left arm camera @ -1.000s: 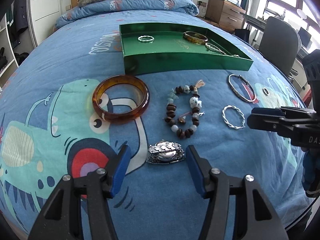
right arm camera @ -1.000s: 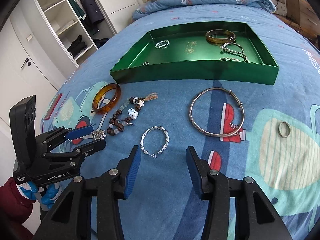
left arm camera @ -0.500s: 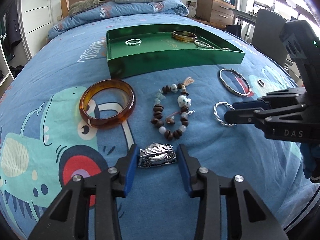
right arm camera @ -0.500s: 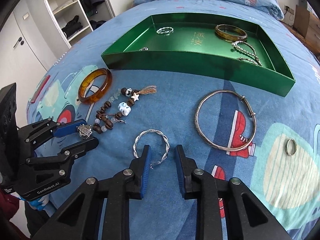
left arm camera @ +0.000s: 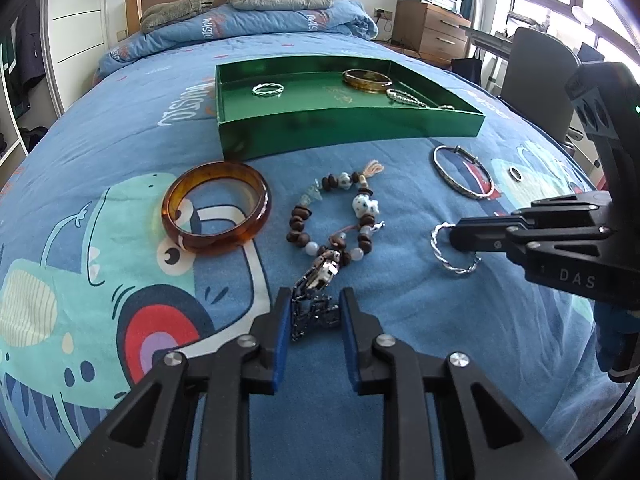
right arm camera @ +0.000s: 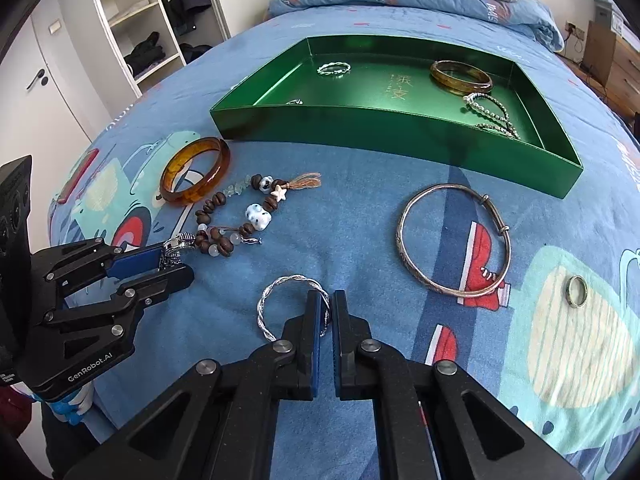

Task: Organize jewelry
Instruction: 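Grasp the silver watch with the left tool while the right tool grasps the twisted silver hoop, then carry the watch and twisted hoop over the green tray and lower them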

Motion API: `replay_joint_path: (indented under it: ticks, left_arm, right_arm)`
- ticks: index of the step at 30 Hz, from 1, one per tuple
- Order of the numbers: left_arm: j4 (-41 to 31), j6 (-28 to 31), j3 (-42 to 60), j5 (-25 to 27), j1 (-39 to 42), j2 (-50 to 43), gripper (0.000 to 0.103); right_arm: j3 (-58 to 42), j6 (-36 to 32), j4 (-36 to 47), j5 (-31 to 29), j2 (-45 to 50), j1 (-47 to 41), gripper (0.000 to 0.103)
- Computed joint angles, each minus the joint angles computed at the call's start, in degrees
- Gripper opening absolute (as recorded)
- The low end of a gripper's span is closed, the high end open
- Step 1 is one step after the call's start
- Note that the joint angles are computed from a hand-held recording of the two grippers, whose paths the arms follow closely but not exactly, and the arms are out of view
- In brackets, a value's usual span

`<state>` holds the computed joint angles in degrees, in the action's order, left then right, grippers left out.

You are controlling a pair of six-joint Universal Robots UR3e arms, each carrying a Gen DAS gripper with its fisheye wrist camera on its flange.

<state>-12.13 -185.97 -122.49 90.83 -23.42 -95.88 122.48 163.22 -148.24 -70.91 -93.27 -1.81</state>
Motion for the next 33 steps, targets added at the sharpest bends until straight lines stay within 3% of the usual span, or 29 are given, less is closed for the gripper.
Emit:
replay_joint_path:
  ticks: [17,33]
  left_arm:
    - [-2.1,-0.7,-0.9,4.7,-3.6,6.7,0.022]
    - [-5.4,-0.8,4.4,6.6,-4.9,8.4,0.022]
  right_arm:
    - [8.0,-0.3,0.0,3.3,-11.1,-3.2,0.004]
    - [8.7,-1.5,4.7,7.8,-19.5,-8.1,0.004]
